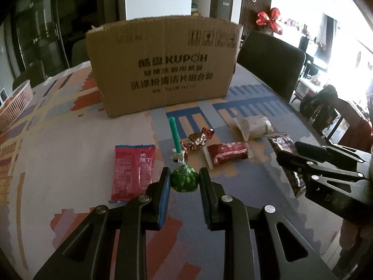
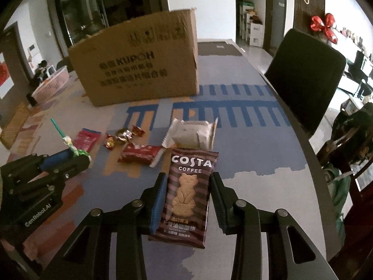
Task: Organize snacks
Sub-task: 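Grasp the green lollipop with the left tool while the right tool grasps the COSTA packet, then carry the lollipop and COSTA packet over the cardboard box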
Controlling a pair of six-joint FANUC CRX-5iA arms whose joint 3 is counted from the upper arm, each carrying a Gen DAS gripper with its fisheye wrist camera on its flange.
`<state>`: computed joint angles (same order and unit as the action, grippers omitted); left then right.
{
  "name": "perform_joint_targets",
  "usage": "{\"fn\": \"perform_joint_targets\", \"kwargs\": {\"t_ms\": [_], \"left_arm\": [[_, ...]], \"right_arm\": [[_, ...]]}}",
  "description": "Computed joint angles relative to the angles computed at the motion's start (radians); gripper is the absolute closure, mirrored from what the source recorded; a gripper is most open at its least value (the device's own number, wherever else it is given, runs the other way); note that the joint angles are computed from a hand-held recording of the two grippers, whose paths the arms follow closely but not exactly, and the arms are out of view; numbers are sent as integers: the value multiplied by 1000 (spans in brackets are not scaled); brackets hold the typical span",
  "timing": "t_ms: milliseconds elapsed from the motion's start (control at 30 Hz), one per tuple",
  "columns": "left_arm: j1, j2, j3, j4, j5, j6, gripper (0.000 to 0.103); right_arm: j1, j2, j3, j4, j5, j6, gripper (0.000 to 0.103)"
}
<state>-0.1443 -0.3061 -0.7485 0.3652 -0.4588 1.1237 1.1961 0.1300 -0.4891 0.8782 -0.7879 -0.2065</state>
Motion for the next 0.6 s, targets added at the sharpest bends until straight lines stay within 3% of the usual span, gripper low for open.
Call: {"fn": "perform_joint_targets", "kwargs": {"t_ms": [600], "left_arm": [[15,-115,27,-19,13,46,78]], "right_arm": [[-27,-51,-12,264,34,-80,64]]}}
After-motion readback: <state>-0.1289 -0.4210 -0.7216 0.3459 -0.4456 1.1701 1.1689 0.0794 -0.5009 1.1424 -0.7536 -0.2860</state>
